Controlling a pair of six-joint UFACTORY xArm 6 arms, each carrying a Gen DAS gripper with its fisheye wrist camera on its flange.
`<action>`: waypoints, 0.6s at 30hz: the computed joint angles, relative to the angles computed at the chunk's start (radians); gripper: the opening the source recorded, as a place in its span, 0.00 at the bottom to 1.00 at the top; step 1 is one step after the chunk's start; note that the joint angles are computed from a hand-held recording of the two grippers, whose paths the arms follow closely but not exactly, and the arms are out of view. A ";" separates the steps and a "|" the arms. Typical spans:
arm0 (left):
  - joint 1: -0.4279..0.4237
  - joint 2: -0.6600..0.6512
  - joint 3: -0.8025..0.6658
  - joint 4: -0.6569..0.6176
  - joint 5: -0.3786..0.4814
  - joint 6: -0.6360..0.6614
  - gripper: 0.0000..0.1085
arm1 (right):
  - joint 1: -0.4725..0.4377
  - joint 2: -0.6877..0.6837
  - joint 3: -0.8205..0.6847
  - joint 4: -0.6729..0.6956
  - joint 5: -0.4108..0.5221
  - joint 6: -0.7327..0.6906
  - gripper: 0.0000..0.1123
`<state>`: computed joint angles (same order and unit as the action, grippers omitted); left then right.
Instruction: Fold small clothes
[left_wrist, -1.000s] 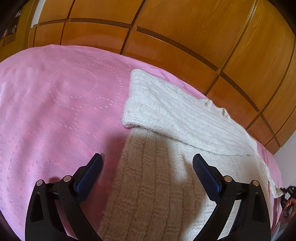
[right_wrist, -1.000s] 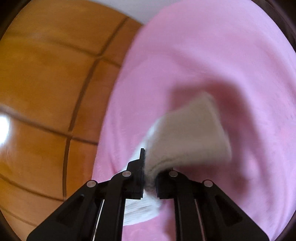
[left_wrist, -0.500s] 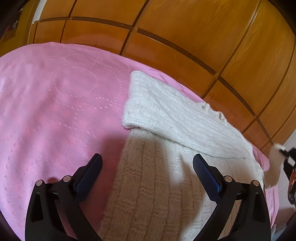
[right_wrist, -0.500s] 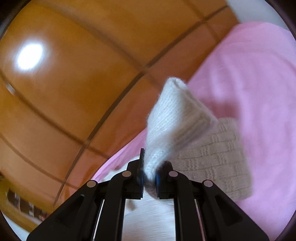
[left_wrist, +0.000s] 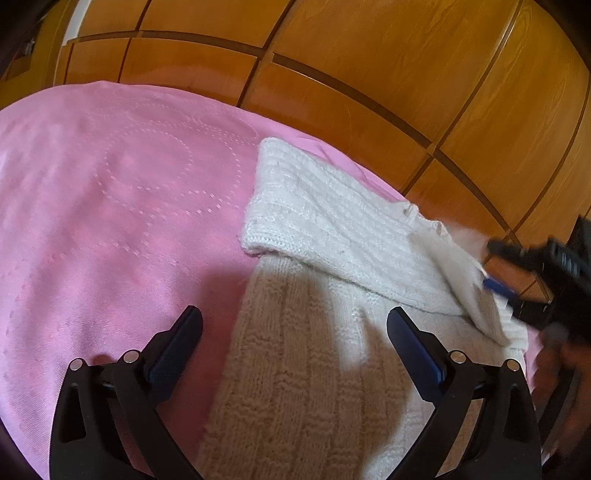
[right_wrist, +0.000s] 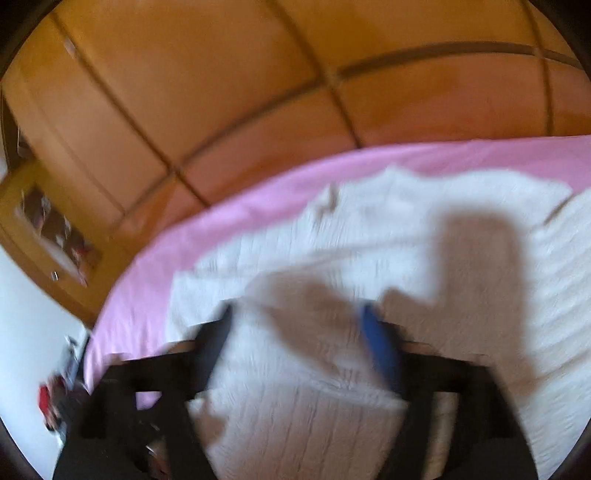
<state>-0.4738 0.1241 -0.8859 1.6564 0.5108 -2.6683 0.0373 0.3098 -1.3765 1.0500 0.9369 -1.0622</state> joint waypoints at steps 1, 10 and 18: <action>0.001 0.000 0.000 0.002 -0.001 -0.002 0.91 | 0.011 -0.024 0.046 -0.007 -0.026 -0.035 0.70; 0.005 0.005 -0.006 -0.017 -0.009 0.022 0.91 | -0.060 -0.092 0.193 0.141 -0.480 -0.278 0.90; -0.005 -0.014 -0.038 -0.190 -0.010 0.181 0.82 | -0.168 0.086 0.067 -0.166 -0.599 0.263 0.90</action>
